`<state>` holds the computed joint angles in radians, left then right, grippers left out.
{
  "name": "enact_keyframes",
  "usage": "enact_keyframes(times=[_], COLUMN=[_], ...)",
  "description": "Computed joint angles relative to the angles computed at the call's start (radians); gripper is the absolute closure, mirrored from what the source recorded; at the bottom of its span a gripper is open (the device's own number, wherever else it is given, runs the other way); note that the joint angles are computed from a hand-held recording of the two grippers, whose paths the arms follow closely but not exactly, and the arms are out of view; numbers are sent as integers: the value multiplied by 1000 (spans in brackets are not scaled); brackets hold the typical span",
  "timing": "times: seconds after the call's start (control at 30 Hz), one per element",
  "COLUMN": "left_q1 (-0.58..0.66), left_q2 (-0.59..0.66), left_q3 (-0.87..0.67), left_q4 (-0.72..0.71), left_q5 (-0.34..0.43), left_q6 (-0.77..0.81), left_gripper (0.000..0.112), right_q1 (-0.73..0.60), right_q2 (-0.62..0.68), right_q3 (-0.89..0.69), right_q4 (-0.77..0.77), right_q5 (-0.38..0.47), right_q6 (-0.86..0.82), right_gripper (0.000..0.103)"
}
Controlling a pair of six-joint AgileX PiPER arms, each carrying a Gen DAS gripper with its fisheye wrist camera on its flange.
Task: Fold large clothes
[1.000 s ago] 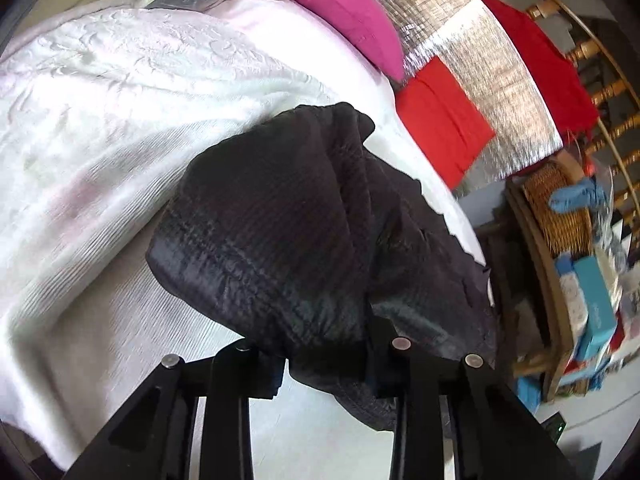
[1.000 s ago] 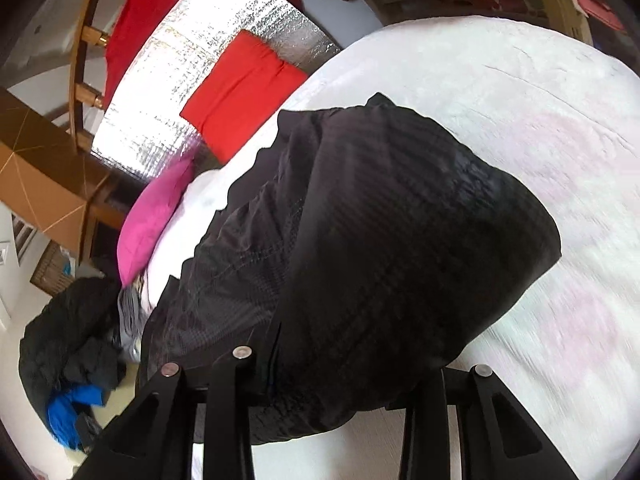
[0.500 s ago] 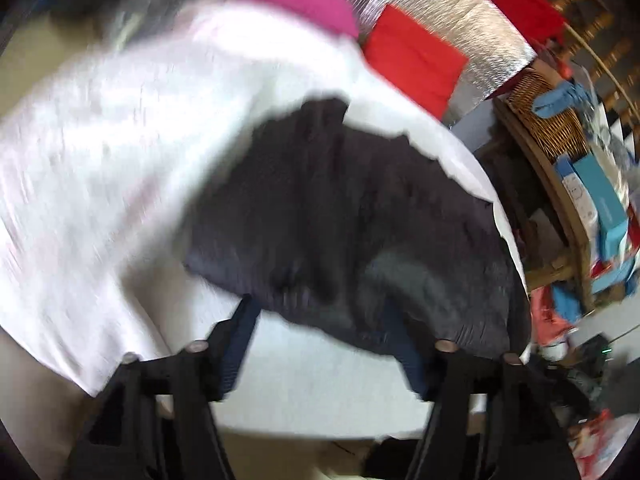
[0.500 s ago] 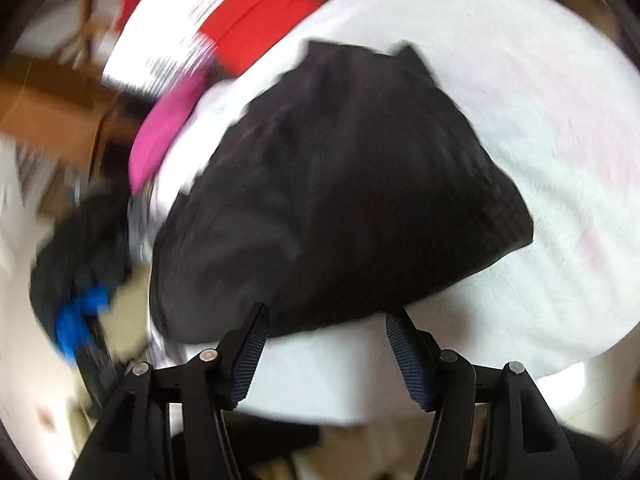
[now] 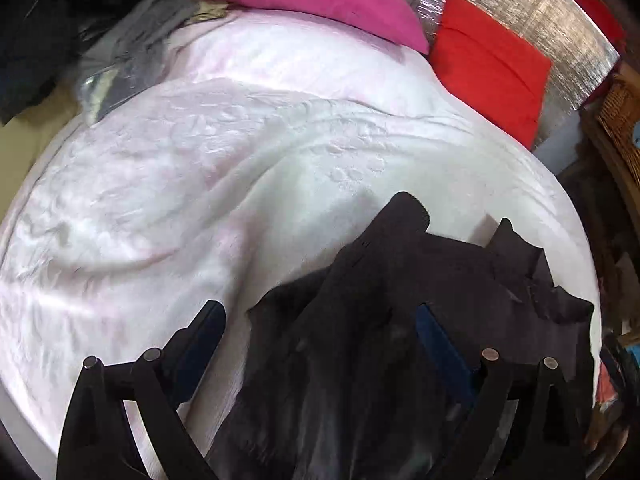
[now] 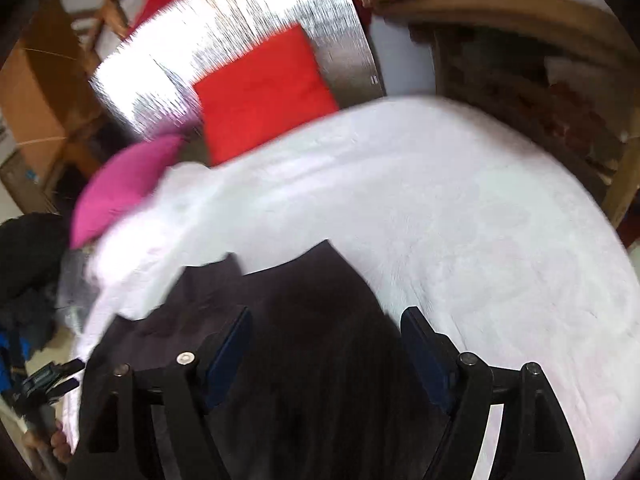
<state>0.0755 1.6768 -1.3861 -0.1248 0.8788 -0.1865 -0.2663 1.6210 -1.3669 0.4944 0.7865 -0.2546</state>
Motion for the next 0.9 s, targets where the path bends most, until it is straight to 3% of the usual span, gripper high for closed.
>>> enact_keyframes(times=[0.13, 0.17, 0.2, 0.23, 0.27, 0.3, 0.37, 0.4, 0.47, 0.53, 0.57, 0.63, 0.7, 0.73, 0.77, 0.8, 0.83, 0.87, 0.9], left_q1=[-34, -44, -57, -76, -93, -106, -111, -104, -106, -135, -142, -138, -131, -125, -123, -119, -114, -113, -110], left_q2=[70, 78, 86, 97, 109, 122, 120, 100, 56, 16, 9, 24, 51, 71, 89, 110, 118, 110, 99], left_q3=[-94, -109, -125, -141, -151, -163, -159, -144, -113, -79, -70, -82, -102, -122, -144, -175, -189, -178, -157], left_q4=[-2, -4, 24, 61, 103, 144, 164, 144, 163, 310, 356, 346, 287, 236, 213, 185, 158, 146, 131], left_q5=[9, -4, -6, -7, -8, -13, -35, -67, -127, -202, -222, -207, -178, -149, -124, -85, -63, -68, -89], left_q6=[66, 91, 87, 68, 43, 12, -4, 1, -17, -129, -168, -176, -124, -72, -53, -37, -28, -27, -15], left_gripper=[21, 32, 57, 71, 82, 86, 95, 111, 112, 112, 112, 112, 112, 109, 88, 47, 25, 9, 9], right_q1=[28, 11, 9, 17, 31, 47, 74, 74, 70, 72, 76, 40, -23, -55, -88, -117, -153, -173, -175], right_q2=[204, 230, 264, 273, 272, 259, 208, 175, 126, 102, 111, 123, 159, 194, 224, 254, 277, 300, 310], right_q3=[-173, -195, -230, -239, -234, -211, -166, -144, -110, -96, -104, -78, -97, -131, -179, -220, -254, -281, -299], right_q4=[-97, -67, -56, -67, -96, -137, -187, -184, -178, -210, -257, -246, -80, 20, 120, 220, 307, 355, 363], right_q5=[23, 53, 91, 96, 87, 54, -16, -54, -122, -199, -235, -310, -268, -194, -94, 6, 106, 171, 207], right_q6=[36, -3, -30, -46, -51, -37, -6, -8, 3, 63, 126, 141, 19, -57, -123, -168, -222, -244, -243], right_gripper=[24, 27, 51, 72, 84, 90, 92, 93, 94, 95, 103, 103, 103, 102, 102, 102, 101, 101, 100])
